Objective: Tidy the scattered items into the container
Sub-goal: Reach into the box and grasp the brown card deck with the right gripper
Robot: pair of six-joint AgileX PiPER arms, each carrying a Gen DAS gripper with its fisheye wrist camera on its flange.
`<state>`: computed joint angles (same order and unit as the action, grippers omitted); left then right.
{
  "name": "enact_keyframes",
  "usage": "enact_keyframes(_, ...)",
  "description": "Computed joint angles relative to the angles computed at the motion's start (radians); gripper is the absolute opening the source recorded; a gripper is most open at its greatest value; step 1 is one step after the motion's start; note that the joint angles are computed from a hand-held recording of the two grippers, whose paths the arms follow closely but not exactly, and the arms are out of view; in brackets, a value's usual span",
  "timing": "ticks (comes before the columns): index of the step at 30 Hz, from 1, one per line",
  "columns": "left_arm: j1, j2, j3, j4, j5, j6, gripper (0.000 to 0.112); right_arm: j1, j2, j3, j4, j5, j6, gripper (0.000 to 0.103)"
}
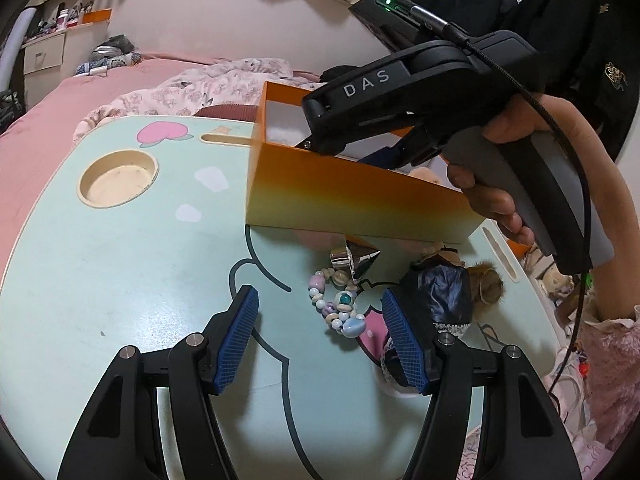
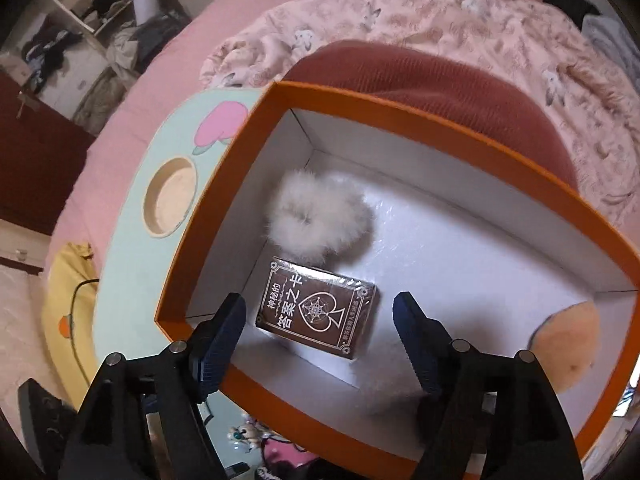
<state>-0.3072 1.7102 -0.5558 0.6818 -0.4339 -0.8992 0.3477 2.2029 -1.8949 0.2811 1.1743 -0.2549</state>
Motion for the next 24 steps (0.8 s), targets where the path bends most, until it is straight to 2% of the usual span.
enact_keyframes(2,0.0,0.001,-0.002,0.004,0.002,-0.005,0.065,-0.021,-0.001,0.031,0.049,-0.016,-0.043,0.073)
enact_keyframes(3,0.001,0.002,-0.003,0.005,0.003,-0.007,0.065,-0.037,0.013,0.019,0.089,0.006,-0.062,0.066)
enact_keyframes(4,0.001,0.002,-0.004,0.007,0.004,-0.009,0.065,-0.046,0.029,0.0,0.11,0.023,-0.059,0.05)
enact_keyframes(5,0.001,0.002,-0.004,0.008,0.004,-0.011,0.065,-0.049,0.02,0.008,0.098,0.001,-0.046,0.04)
enact_keyframes(7,0.003,0.005,-0.006,0.015,0.004,-0.018,0.065,-0.069,0.015,0.008,0.107,-0.001,-0.028,0.036)
enact_keyframes(10,0.006,0.01,-0.007,0.024,0.0,-0.026,0.065,-0.061,-0.008,0.016,0.03,-0.039,0.008,0.036)
enact_keyframes(13,0.007,0.016,-0.011,0.035,0.0,-0.039,0.065,-0.013,-0.079,0.086,-0.219,-0.161,0.157,0.036)
enact_keyframes(14,0.009,0.019,-0.012,0.039,-0.002,-0.041,0.065,-0.015,-0.091,0.093,-0.254,-0.176,0.181,0.036)
enact_keyframes(16,0.006,0.02,-0.01,0.033,-0.004,-0.035,0.065,-0.035,-0.099,0.089,-0.204,-0.168,0.169,0.037)
enact_keyframes(17,0.005,0.02,-0.009,0.03,-0.005,-0.031,0.065,-0.06,-0.096,0.076,-0.132,-0.144,0.133,0.044)
enact_keyframes(18,0.004,0.02,-0.009,0.028,-0.005,-0.03,0.065,-0.076,-0.09,0.06,-0.099,-0.12,0.123,0.059)
enact_keyframes(20,0.002,0.023,-0.013,0.021,-0.004,-0.023,0.065,-0.067,-0.095,0.073,-0.132,-0.141,0.136,0.073)
enact_keyframes(22,0.001,0.022,-0.01,0.015,-0.009,-0.015,0.065,-0.05,-0.079,0.071,-0.163,-0.147,0.151,0.074)
enact_keyframes(23,0.003,0.021,-0.009,0.016,-0.01,-0.016,0.065,-0.05,-0.059,0.051,-0.143,-0.117,0.137,0.074)
enact_keyframes(24,0.003,0.02,-0.009,0.017,-0.008,-0.017,0.065,-0.057,-0.037,0.047,-0.128,-0.119,0.124,0.07)
